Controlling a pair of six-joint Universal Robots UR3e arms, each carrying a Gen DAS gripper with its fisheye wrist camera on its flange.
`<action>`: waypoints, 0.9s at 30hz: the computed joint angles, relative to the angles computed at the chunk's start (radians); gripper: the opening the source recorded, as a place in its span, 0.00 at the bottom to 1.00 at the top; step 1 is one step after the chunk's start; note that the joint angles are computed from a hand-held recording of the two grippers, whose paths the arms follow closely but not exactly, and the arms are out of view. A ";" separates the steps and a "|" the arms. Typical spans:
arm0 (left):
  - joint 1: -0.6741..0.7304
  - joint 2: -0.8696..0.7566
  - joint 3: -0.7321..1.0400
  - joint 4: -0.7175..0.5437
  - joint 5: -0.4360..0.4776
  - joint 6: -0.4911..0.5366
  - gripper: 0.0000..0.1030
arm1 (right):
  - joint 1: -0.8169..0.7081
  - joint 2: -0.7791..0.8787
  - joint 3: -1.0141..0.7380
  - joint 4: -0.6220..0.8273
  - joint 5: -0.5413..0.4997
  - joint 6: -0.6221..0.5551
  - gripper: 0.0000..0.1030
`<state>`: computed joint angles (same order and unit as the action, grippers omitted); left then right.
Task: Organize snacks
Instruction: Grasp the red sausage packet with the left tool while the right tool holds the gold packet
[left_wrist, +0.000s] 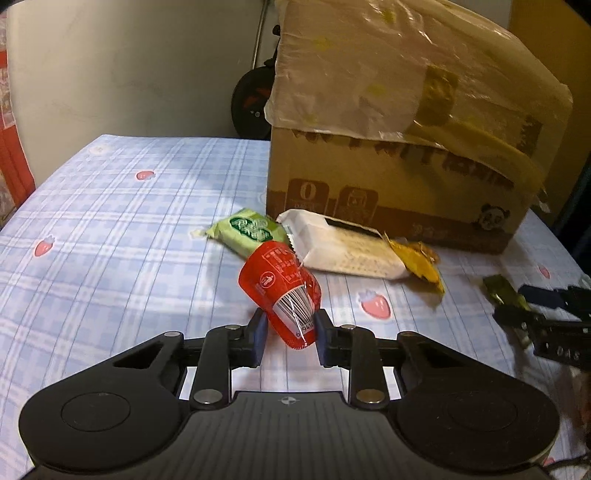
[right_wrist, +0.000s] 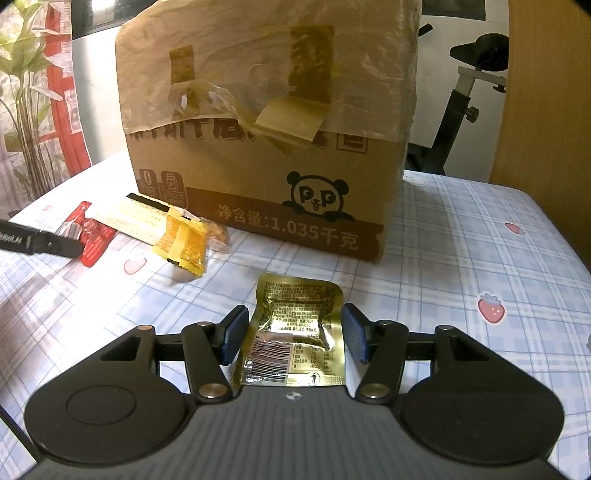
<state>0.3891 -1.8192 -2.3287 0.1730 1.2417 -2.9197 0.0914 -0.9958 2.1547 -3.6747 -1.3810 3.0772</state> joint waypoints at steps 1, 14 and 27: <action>0.004 0.006 -0.015 0.007 -0.003 0.004 0.28 | 0.000 0.000 0.000 0.000 0.000 0.000 0.56; 0.023 0.084 -0.117 0.039 -0.013 0.028 0.28 | 0.001 0.002 0.004 -0.009 0.003 0.004 0.56; 0.034 0.094 -0.122 0.030 -0.026 0.006 0.31 | 0.001 0.003 0.003 -0.009 0.003 0.005 0.56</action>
<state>0.4227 -1.7248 -2.4512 0.2029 1.2159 -2.9137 0.0926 -0.9932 2.1577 -3.6840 -1.3781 3.0817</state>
